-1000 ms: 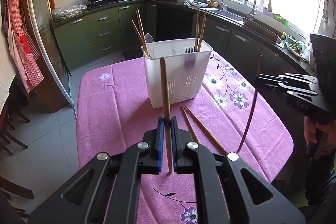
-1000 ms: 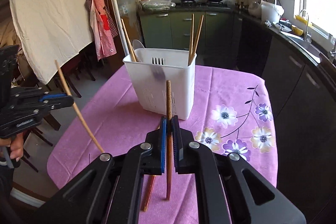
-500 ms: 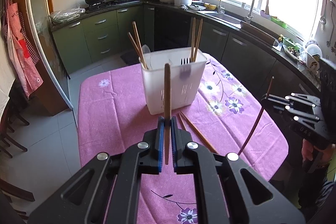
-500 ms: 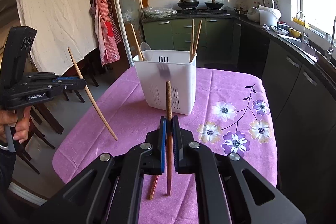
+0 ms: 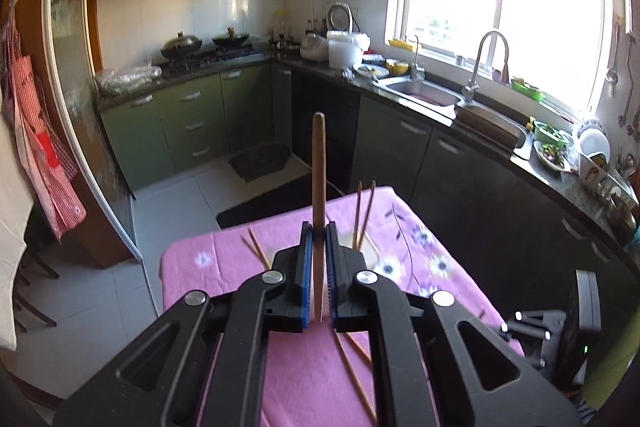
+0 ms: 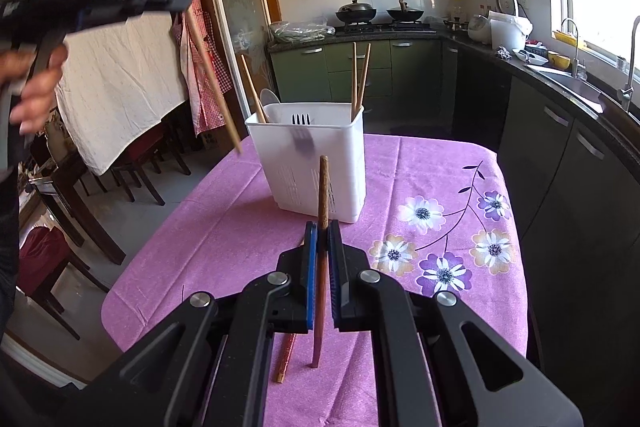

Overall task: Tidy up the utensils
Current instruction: 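Carry the chopstick over the caddy with the left gripper while the right gripper lifts its chopstick, then open the left gripper to drop the chopstick in the caddy while the right gripper inserts its chopstick, then open the right gripper in the caddy while the left gripper returns to the last chopsticks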

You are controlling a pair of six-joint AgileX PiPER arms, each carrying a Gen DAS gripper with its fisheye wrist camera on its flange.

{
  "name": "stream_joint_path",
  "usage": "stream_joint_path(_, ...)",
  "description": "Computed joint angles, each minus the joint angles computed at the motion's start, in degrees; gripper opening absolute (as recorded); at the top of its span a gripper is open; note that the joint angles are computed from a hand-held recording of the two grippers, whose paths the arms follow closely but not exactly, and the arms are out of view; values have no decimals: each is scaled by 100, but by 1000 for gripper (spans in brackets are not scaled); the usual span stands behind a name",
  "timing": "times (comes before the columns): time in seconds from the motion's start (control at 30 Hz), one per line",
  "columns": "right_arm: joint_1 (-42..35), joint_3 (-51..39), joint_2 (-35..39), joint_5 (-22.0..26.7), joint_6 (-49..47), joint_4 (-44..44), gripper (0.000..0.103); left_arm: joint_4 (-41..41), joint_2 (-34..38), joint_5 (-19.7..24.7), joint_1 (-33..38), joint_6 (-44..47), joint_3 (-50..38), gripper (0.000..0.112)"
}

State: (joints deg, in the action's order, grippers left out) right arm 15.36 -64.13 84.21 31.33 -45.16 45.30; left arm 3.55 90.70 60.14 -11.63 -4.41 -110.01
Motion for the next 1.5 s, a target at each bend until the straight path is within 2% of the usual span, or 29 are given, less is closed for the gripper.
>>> stream_joint_path(0.1,-47,32,-5,26,-140,136,7,265,518,193,-66,-138,-822,6)
stream_joint_path(0.23,-64,14,35,97,-240,205,7,313,1108,420,-41,-185,-1500,6)
stream_joint_path(0.37,-62,-5,72,139,-274,241,7,329,1400,373,52,-210,-1480,6)
stream_joint_path(0.63,-41,-68,102,174,-193,176,7,157,1537,-30,269,-130,-710,6)
stream_joint_path(0.77,9,-181,134,186,-69,56,7,123,1337,-368,289,-79,-59,15)
stream_joint_path(0.83,56,-292,141,177,39,-57,7,59,1120,-615,316,-39,354,35)
stream_joint_path(0.93,47,-527,164,288,88,-78,7,237,562,-1227,237,-185,1263,53)
stream_joint_path(0.97,40,-653,171,316,131,-94,7,331,327,-1467,197,-263,1632,55)
stream_joint_path(1.07,52,-1242,263,348,461,-334,7,548,-410,-2192,87,-531,2880,73)
stream_joint_path(1.13,42,-1681,356,412,631,-452,7,652,-818,-2580,29,-737,3622,88)
stream_joint_path(1.2,48,-2346,575,527,901,-601,7,831,-1169,-2936,-10,-1025,4258,90)
stream_joint_path(1.27,85,-3146,896,658,1312,-868,7,1491,-1565,-3290,-158,-1788,4979,90)
stream_joint_path(1.4,191,-4757,1692,898,2192,-1468,7,2486,-2095,-3624,-375,-3019,5861,92)
stream_joint_path(1.5,263,-6035,2420,1231,2822,-1938,7,2719,-2333,-3671,-456,-3396,6181,93)
